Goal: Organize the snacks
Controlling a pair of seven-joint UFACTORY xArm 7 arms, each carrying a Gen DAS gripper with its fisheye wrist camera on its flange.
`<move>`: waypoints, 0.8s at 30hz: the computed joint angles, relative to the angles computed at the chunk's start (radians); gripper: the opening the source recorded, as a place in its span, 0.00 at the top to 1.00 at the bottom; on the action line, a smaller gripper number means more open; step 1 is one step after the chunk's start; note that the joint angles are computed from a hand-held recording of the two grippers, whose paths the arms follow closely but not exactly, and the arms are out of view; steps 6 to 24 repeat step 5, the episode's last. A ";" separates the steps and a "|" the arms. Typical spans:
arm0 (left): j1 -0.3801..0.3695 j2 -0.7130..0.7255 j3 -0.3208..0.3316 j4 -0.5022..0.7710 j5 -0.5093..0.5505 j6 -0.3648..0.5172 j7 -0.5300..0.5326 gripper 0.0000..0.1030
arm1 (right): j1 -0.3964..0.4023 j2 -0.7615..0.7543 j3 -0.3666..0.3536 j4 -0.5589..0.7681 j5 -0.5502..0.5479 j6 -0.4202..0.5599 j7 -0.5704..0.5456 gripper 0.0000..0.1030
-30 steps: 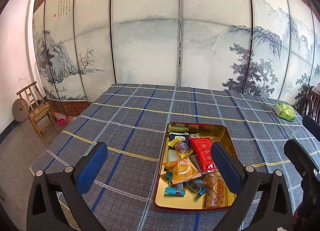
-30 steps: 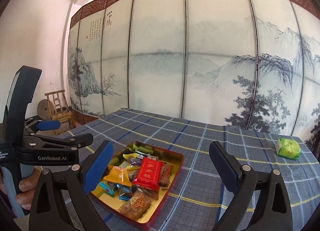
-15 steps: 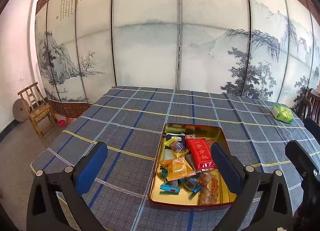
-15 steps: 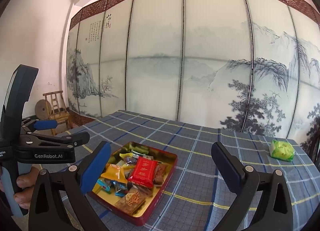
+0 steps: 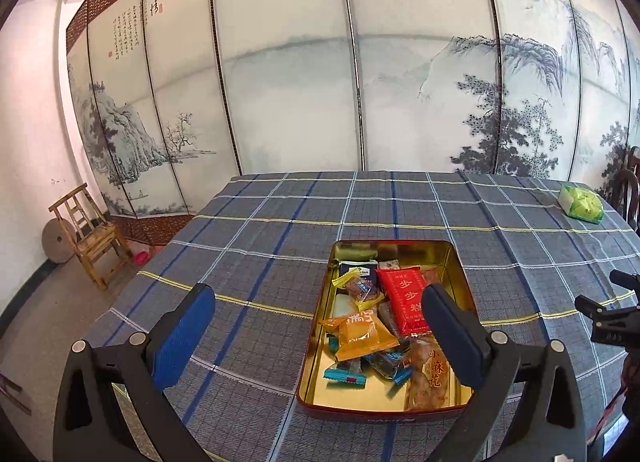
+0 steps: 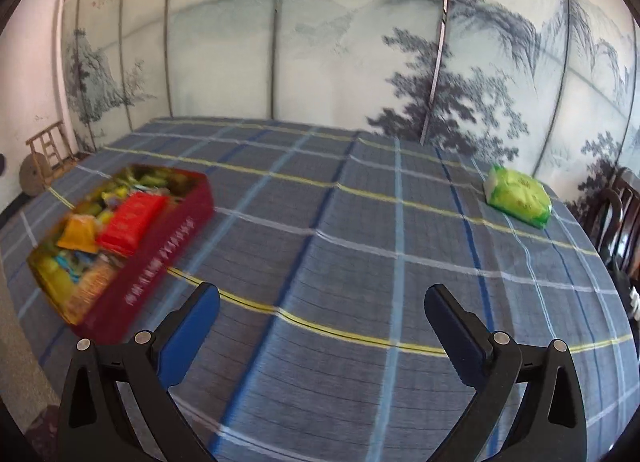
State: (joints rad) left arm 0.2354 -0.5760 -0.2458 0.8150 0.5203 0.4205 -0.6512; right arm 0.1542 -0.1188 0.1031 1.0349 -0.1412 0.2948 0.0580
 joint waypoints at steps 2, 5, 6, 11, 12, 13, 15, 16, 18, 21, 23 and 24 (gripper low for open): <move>0.002 0.012 -0.011 0.018 0.006 0.021 0.001 0.01 | -0.037 0.061 -0.035 0.055 -0.005 0.081 -0.001 0.01; -0.012 0.042 -0.010 0.053 0.007 0.067 0.010 0.01 | -0.087 0.157 -0.083 0.159 0.027 0.187 -0.005 0.01; -0.012 0.042 -0.010 0.053 0.007 0.067 0.010 0.01 | -0.087 0.157 -0.083 0.159 0.027 0.187 -0.005 0.01; -0.012 0.042 -0.010 0.053 0.007 0.067 0.010 0.01 | -0.087 0.157 -0.083 0.159 0.027 0.187 -0.005 0.01; -0.012 0.042 -0.010 0.053 0.007 0.067 0.010 0.01 | -0.087 0.157 -0.083 0.159 0.027 0.187 -0.005 0.01; -0.012 0.042 -0.010 0.053 0.007 0.067 0.010 0.01 | -0.087 0.157 -0.083 0.159 0.027 0.187 -0.005 0.01; -0.012 0.042 -0.010 0.053 0.007 0.067 0.010 0.01 | -0.087 0.157 -0.083 0.159 0.027 0.187 -0.005 0.01; -0.012 0.042 -0.010 0.053 0.007 0.067 0.010 0.01 | -0.087 0.157 -0.083 0.159 0.027 0.187 -0.005 0.01; -0.012 0.042 -0.010 0.053 0.007 0.067 0.010 0.01 | -0.087 0.157 -0.083 0.159 0.027 0.187 -0.005 0.01; -0.012 0.042 -0.010 0.053 0.007 0.067 0.010 0.01 | -0.087 0.157 -0.083 0.159 0.027 0.187 -0.005 0.01; -0.012 0.042 -0.010 0.053 0.007 0.067 0.010 0.01 | -0.087 0.157 -0.083 0.159 0.027 0.187 -0.005 0.01; -0.012 0.042 -0.010 0.053 0.007 0.067 0.010 0.01 | -0.087 0.157 -0.083 0.159 0.027 0.187 -0.005 0.01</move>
